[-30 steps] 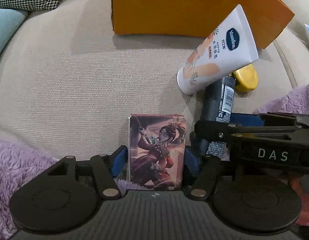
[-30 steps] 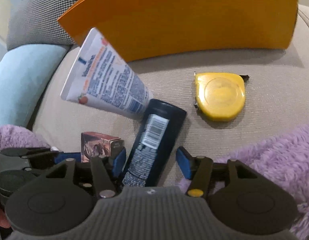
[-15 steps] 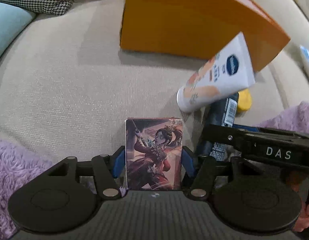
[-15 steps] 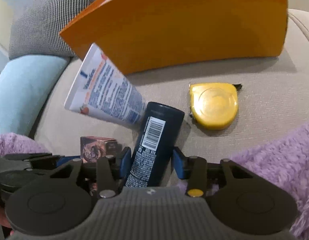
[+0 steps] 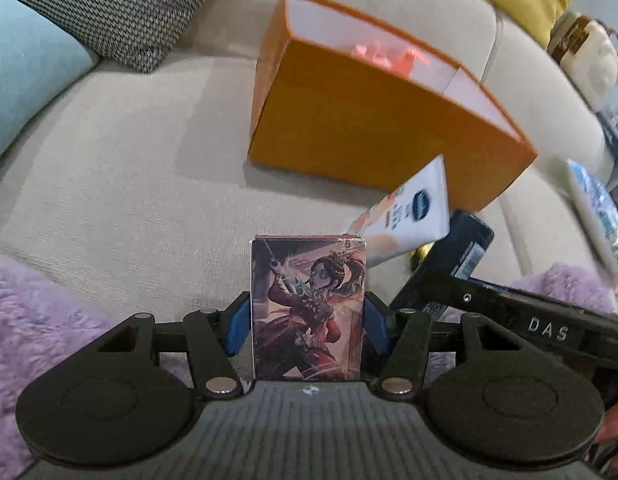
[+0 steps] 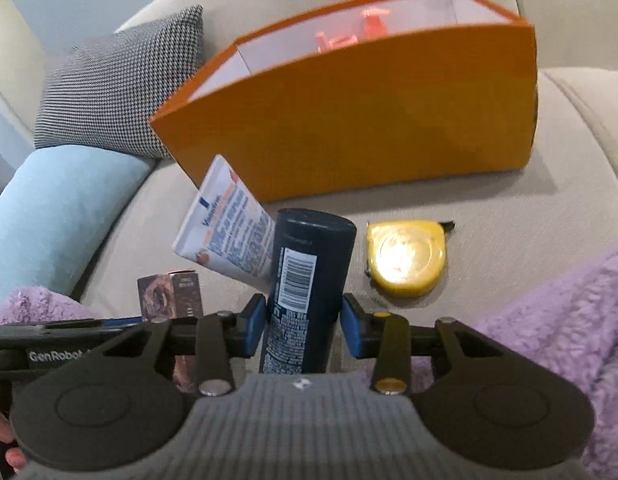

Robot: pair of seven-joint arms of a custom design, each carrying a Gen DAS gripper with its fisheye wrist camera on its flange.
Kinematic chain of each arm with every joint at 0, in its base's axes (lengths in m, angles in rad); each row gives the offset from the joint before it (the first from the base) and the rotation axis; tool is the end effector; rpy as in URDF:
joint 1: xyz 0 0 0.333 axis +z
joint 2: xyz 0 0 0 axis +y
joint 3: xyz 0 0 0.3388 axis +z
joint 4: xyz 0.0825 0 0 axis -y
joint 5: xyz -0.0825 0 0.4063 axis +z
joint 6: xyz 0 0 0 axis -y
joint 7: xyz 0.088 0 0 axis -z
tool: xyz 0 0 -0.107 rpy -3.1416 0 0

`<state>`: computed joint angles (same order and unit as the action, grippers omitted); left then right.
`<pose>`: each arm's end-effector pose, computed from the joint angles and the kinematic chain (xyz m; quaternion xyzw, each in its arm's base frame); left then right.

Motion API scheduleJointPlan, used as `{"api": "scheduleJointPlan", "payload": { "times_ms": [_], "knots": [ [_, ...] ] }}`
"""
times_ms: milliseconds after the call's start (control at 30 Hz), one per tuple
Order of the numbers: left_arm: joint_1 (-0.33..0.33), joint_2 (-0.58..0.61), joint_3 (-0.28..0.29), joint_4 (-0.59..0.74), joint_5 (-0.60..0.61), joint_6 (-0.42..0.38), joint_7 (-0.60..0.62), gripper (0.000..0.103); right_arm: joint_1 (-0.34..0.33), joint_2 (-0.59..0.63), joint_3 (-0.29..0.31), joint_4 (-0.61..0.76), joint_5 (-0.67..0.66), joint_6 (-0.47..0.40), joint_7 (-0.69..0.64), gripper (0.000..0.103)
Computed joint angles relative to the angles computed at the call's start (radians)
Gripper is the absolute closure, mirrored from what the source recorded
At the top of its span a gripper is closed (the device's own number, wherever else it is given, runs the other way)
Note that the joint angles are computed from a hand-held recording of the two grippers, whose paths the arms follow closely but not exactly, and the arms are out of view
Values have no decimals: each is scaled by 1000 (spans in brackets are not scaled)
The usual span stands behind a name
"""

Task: Organize rigid objects
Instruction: 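Lift the picture card and black deodorant up and over into the orange box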

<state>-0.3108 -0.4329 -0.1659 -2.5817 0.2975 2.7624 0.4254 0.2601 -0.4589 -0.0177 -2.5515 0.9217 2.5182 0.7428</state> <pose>0.3941 -0.2213 0.4803 -0.7951 0.5163 -0.2943 0.1209 0.4288 0.0983 0.4780 -0.7734 0.5053 -0.0076 0.3827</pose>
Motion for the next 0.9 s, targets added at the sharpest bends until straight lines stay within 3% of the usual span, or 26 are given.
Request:
{"api": "scheduleJointPlan", "payload": {
  "times_ms": [233,433,667,800,900],
  "knots": [
    [35,-88,-21,7,45,-20,-62,37,-5,-79,-21,-6,-3,6,-64,62],
    [44,-69,-4,106,85,-28,-7,37,-15,-97,-27,41,-40,-8,-91,62],
    [41,14,40,225,73,32,125,37,-12,-56,-64,171,-9,-45,-156,62],
    [31,86,80,295,13,52,231,37,-32,28,-72,291,-9,-69,-163,62],
    [-3,159,130,354,-97,73,367,37,-49,111,-62,389,-24,-71,-159,62]
  ]
}}
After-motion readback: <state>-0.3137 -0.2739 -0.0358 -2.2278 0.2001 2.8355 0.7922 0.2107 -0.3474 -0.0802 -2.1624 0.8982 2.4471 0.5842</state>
